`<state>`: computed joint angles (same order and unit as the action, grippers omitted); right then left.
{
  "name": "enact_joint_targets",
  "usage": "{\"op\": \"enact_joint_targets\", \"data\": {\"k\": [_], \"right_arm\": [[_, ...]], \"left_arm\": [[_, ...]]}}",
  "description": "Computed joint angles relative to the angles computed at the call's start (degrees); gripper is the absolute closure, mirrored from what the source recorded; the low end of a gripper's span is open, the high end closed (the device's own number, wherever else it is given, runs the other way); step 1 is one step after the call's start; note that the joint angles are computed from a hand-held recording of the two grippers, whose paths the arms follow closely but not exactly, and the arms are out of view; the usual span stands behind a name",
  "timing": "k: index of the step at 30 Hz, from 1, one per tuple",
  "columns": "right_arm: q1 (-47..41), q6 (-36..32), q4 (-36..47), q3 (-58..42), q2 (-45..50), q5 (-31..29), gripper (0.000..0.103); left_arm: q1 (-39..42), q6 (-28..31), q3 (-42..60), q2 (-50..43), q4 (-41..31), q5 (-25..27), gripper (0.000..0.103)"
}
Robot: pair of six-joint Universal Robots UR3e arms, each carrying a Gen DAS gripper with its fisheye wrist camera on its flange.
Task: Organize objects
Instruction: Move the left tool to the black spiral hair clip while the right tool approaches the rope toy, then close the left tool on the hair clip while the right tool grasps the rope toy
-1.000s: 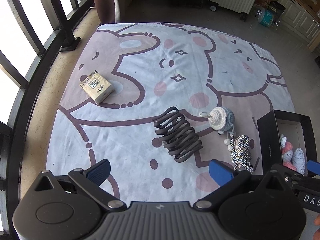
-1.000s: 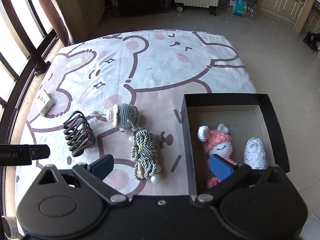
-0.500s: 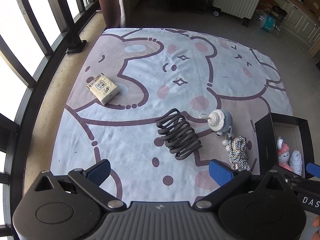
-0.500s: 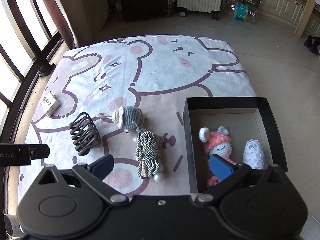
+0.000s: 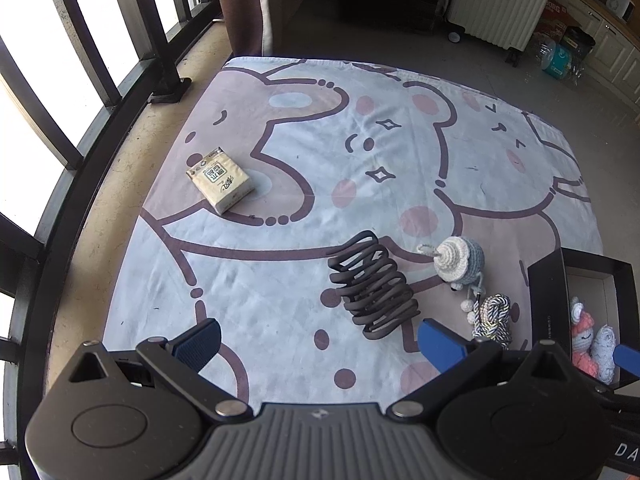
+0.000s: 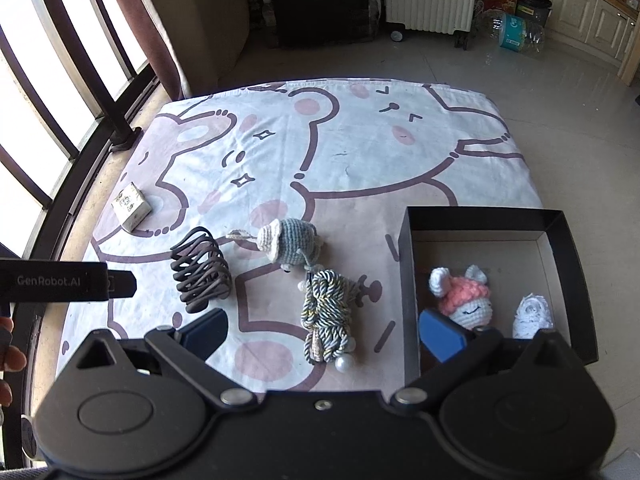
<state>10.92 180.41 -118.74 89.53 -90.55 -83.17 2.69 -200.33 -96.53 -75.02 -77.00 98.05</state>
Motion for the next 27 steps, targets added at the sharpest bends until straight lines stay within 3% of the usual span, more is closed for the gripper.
{"op": "enact_joint_targets", "data": {"k": [8,13,20,21,24,27], "right_arm": [[1.8,2.2,-0.1,-3.3,6.2,-0.1,0.0],[1.8,1.8,-4.4,-1.9,8.7,1.2,0.0],[1.0,3.5,-3.0,-4.2,13.3,1.9,0.0],[0.8,3.8,-3.2,-4.1,13.7,1.8,0.002],[0.8,4.5,-3.4,-4.3,14.7,1.1,0.021],[0.5,3.9,-2.0,-5.2,16.1,2.0,0.026]], "left_arm": [[5.7,2.3,-4.8,0.3,3.6,-3.7,0.0],[8.0,2.0,-6.9,-1.4,6.9,-8.1,0.0],[6.2,1.0,-6.0,-7.7,10.4,-7.4,0.0],[6.1,0.7,-5.8,-8.5,10.6,-7.6,0.0],[5.9,-0.7,-5.4,-10.4,11.4,-8.6,0.0],[5.3,-2.6,-4.8,-12.5,12.4,-9.2,0.0]]}}
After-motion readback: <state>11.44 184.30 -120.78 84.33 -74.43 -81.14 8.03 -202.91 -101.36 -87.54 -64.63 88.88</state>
